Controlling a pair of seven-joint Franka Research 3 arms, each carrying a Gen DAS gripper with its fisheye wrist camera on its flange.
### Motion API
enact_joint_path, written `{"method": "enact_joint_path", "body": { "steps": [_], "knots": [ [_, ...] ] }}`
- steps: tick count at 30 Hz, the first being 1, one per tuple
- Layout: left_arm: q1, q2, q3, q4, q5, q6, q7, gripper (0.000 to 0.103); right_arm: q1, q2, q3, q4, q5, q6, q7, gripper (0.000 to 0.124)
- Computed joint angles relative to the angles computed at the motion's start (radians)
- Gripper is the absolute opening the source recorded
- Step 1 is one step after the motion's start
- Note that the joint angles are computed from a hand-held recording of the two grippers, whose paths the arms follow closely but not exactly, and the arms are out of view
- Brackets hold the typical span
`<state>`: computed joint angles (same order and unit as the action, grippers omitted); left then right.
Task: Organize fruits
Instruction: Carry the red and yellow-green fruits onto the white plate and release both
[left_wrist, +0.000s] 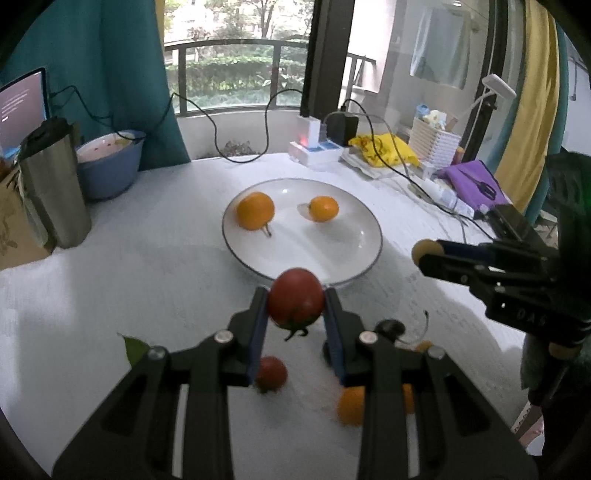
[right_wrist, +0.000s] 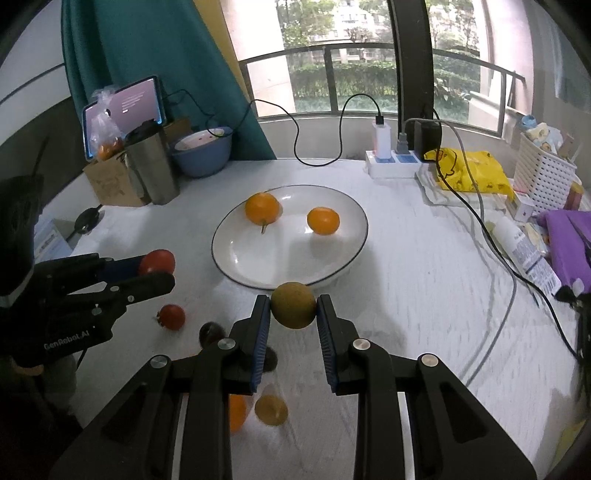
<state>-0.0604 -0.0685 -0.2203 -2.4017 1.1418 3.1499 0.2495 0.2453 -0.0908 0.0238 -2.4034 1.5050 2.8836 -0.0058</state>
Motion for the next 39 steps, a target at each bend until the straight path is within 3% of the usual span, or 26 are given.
{"method": "enact_joint_path", "body": {
  "steps": [11,20,26,32,39],
  "knots": [
    [-0.022,0.106,0.065,0.115,0.044,0.002,0.021,0.031,-0.017,0.124,0.016,0.128,-0.077,0.011,0.073,0.028],
    [-0.070,0.203,0.122,0.189,-0.135,0.014,0.217,0.031,-0.045,0.243,0.047,0.245,-0.168,0.024,0.163,0.028],
    [-0.059,0.258,0.100,0.214,-0.333,0.015,0.403,0.031,-0.067,0.312,0.076,0.305,-0.260,0.028,0.239,0.028],
    [-0.012,0.299,0.037,0.232,-0.530,0.002,0.584,0.031,-0.082,0.378,0.104,0.357,-0.372,0.057,0.331,0.028],
    [0.015,0.329,-0.006,0.248,-0.686,-0.006,0.722,0.031,-0.120,0.426,0.147,0.401,-0.444,0.062,0.395,0.028]
  ]
}}
